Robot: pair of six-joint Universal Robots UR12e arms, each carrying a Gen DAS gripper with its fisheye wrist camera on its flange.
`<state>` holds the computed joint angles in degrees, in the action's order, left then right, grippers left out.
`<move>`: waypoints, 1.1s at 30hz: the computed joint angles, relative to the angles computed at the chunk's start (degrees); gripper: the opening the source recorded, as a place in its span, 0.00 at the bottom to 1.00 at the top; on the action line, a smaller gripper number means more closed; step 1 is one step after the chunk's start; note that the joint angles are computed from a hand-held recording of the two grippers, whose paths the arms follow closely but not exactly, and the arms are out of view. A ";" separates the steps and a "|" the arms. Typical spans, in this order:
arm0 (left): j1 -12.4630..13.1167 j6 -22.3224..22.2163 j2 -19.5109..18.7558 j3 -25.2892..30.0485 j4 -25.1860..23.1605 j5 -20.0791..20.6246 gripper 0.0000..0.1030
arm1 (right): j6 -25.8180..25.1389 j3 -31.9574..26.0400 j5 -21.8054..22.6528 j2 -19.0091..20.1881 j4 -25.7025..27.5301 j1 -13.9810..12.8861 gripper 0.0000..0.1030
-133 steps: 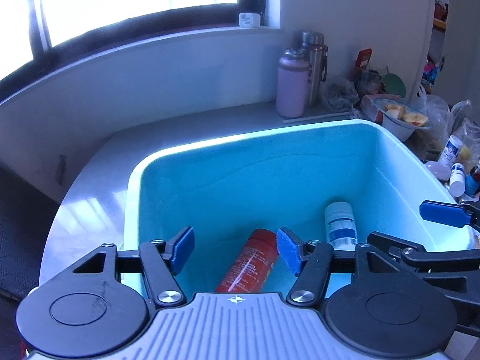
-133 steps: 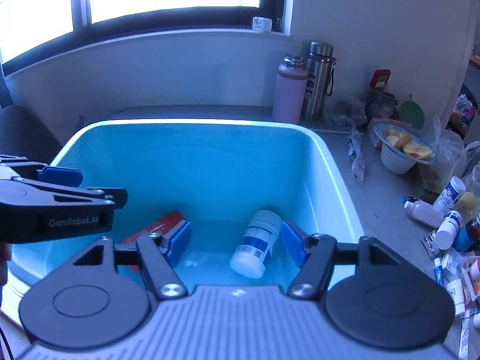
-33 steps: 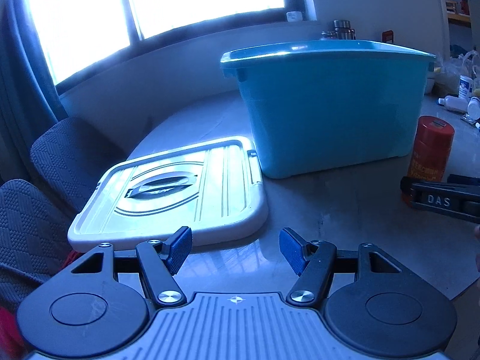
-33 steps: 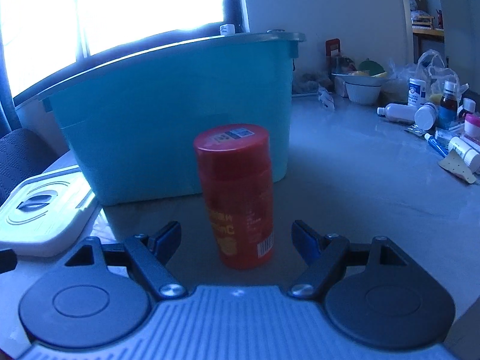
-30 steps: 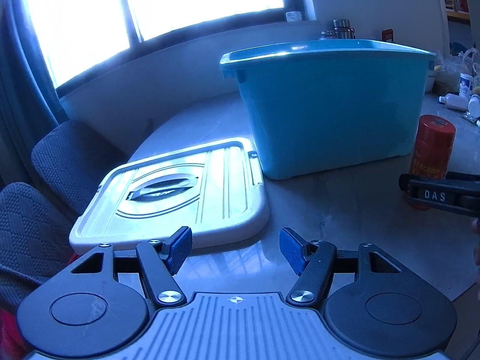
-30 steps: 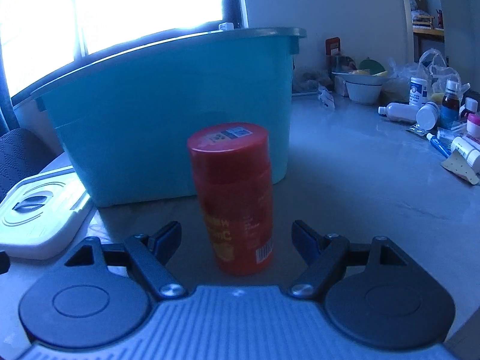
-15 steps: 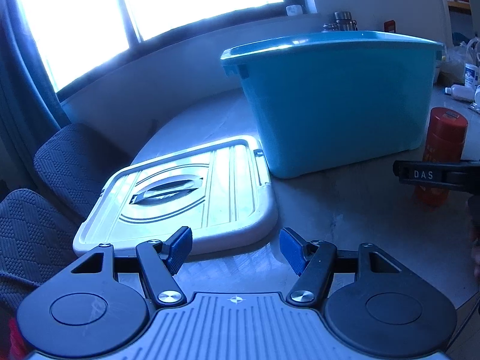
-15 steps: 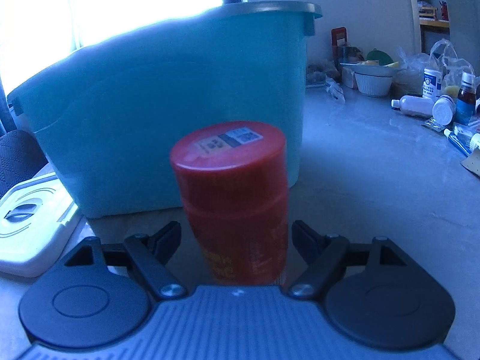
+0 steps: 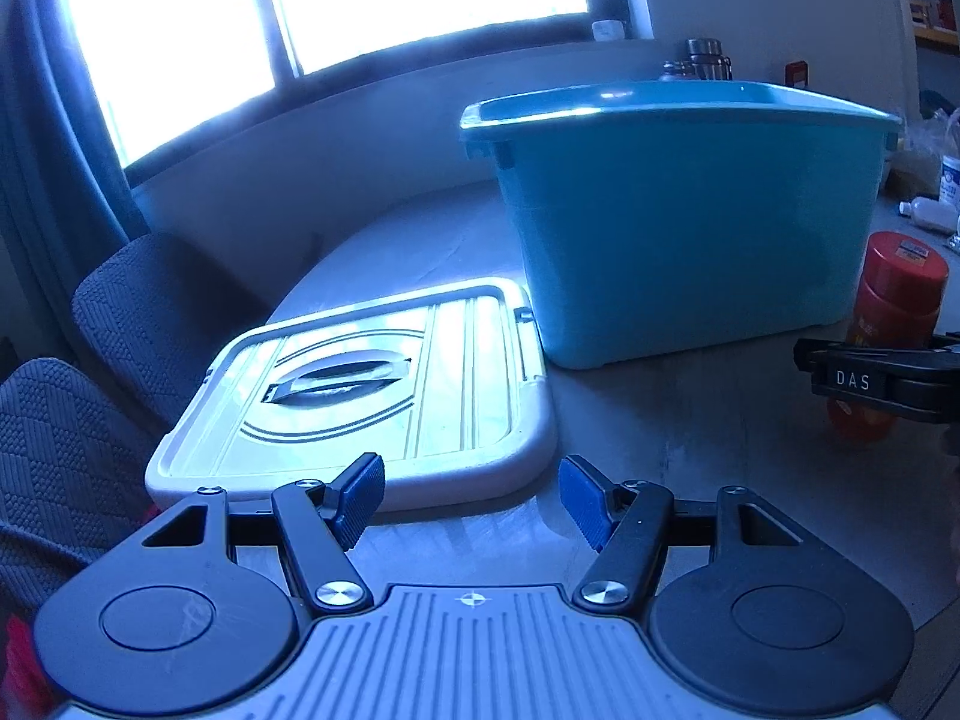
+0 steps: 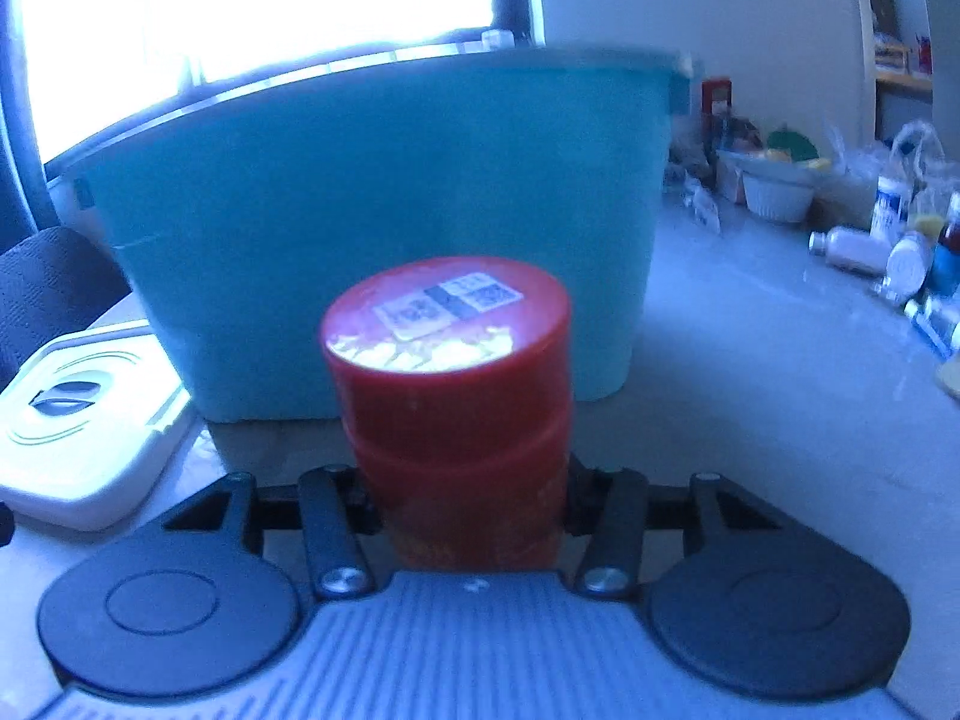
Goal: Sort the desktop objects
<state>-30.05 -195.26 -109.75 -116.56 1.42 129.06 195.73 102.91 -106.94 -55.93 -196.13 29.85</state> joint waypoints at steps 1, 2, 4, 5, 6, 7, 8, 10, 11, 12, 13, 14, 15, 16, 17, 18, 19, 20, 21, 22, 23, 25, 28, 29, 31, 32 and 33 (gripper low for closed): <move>-0.06 0.12 0.01 -0.03 0.26 0.03 0.65 | -0.08 0.16 -0.09 -0.22 -0.17 0.07 0.50; -0.12 0.12 0.05 -0.08 0.49 0.06 0.65 | 0.09 0.38 -0.16 -0.46 -0.38 0.13 0.50; -0.22 -0.13 0.20 -0.18 0.99 0.13 0.65 | 0.11 0.82 -0.58 -0.97 -0.61 0.27 0.50; -0.25 -0.26 0.28 -0.24 1.29 0.12 0.65 | 0.01 1.08 -0.91 -1.26 -0.69 0.37 0.50; -0.31 -0.39 0.36 -0.30 1.60 0.14 0.65 | -0.10 1.33 -1.23 -1.54 -0.76 0.46 0.50; -0.32 -0.52 0.45 -0.37 1.87 0.07 0.65 | -0.02 1.71 -1.45 -1.92 -0.84 0.52 0.50; -0.32 -0.81 0.56 -0.40 1.96 -0.01 0.65 | 0.10 2.13 -1.56 -2.35 -0.89 0.51 0.50; -0.41 -1.88 0.80 -0.44 1.81 0.12 0.65 | -0.25 3.02 -2.22 -3.35 -1.07 0.69 0.50; -0.48 -2.61 0.93 -0.48 1.85 0.19 0.65 | -0.86 3.44 -2.82 -3.83 -1.18 0.86 0.50; -0.54 -3.14 1.03 -0.57 2.16 0.13 0.65 | -1.45 3.91 -3.30 -4.36 -1.37 1.01 0.50; -0.60 -3.32 1.07 -0.68 2.66 0.05 0.65 | -1.63 4.43 -3.56 -4.94 -1.50 1.11 0.50; -0.76 -2.97 1.01 -0.74 3.12 0.23 0.65 | -1.50 4.94 -3.78 -5.50 -1.53 1.19 0.50; -0.97 -2.40 0.92 -0.75 3.54 0.54 0.65 | -1.49 5.31 -4.13 -5.98 -1.46 1.29 0.50; -1.17 -1.82 0.82 -0.76 3.95 0.85 0.65 | -1.49 5.67 -4.49 -6.44 -1.38 1.40 0.50; -1.32 -1.42 0.80 -0.81 4.26 0.75 0.65 | -1.59 5.96 -4.72 -6.86 -1.24 1.49 0.50; -1.39 -1.51 0.86 -0.84 4.18 0.42 0.65 | -1.57 6.22 -4.86 -7.25 -1.04 1.58 0.50; -1.42 -1.90 0.97 -0.88 3.96 0.09 0.65 | -1.54 6.46 -4.72 -7.67 -0.69 1.63 0.50; -1.44 -2.31 1.04 -0.93 3.94 -0.19 0.65 | -1.63 6.70 -4.41 -8.05 -0.42 1.65 0.50; -1.49 -2.53 1.02 -0.98 4.22 -0.15 0.65 | -1.84 6.90 -4.42 -8.39 -0.23 1.72 0.50; -1.45 -2.96 1.08 -1.02 4.08 -0.16 0.65 | -2.05 7.09 -4.48 -8.72 -0.05 1.80 0.50; -1.34 -3.53 1.21 -1.05 3.67 -0.27 0.65 | -2.27 7.28 -4.53 -9.06 0.13 1.88 0.50; -1.12 -4.68 1.46 -1.11 2.84 -0.51 0.65 | -2.04 7.81 -4.56 -9.76 -0.40 1.98 0.50; -0.83 -5.47 1.55 -1.14 2.66 -0.33 0.65 | -2.86 8.29 -5.47 -10.34 -1.47 2.27 0.50; -0.74 -5.57 1.56 -1.10 2.70 -0.18 0.65 | -2.86 8.42 -5.32 -10.58 -1.50 2.22 0.50; -0.57 -5.96 1.69 -1.08 2.67 -0.21 0.65 | -3.09 8.61 -4.73 -11.03 -1.79 2.02 0.50; -0.50 -6.24 1.81 -1.07 2.65 -0.23 0.65 | -3.47 8.56 -4.54 -11.09 -2.15 1.95 0.50; -0.44 -6.61 1.91 -1.04 2.55 -0.19 0.65 | -3.73 8.51 -4.16 -11.15 -2.48 1.82 0.50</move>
<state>-30.49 -201.86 -107.83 -117.60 3.96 128.87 192.00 111.42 -111.10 -67.08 -198.62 31.67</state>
